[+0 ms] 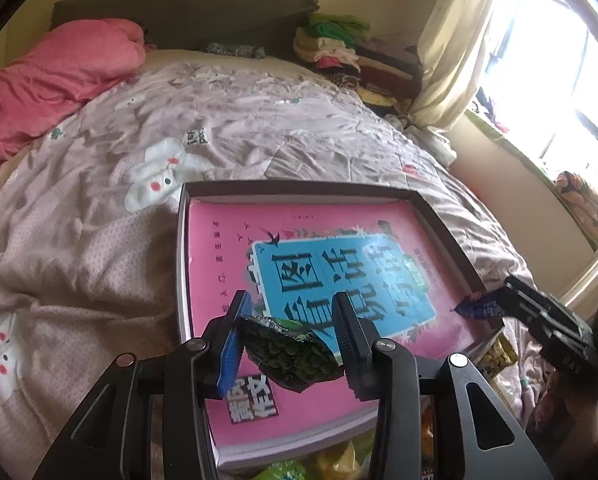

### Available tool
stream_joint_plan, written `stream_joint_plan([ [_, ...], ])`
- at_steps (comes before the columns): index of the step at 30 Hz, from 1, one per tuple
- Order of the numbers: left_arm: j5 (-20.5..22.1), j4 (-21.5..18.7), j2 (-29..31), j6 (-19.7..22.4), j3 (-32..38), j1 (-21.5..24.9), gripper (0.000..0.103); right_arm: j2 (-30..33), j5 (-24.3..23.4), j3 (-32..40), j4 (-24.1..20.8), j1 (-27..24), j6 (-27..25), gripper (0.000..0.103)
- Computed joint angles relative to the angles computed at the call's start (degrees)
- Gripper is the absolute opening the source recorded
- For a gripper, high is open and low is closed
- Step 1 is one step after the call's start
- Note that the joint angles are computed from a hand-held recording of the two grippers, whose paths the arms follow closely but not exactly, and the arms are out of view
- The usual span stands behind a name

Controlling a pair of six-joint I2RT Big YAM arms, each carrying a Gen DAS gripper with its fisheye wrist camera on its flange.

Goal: Organize snacks
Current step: 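Carry the dark green packet with the left tool while the right carries the blue packet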

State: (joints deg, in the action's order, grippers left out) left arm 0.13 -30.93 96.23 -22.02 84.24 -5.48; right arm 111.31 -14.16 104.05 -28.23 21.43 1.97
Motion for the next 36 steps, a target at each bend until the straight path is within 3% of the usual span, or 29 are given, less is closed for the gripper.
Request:
stream_joint_plan([
  [9,-0.61,0.17,0.97,0.69,0.22,-0.55,0.043,1.35,1.87,1.20,-2.02,0.41,-1.30,0.050],
  [36,-0.53,-3.67,-0.16,2.32,-3.85,-1.50,0.043,0.21,2.96,-1.60,-2.54,0.76,-5.39,0.050],
])
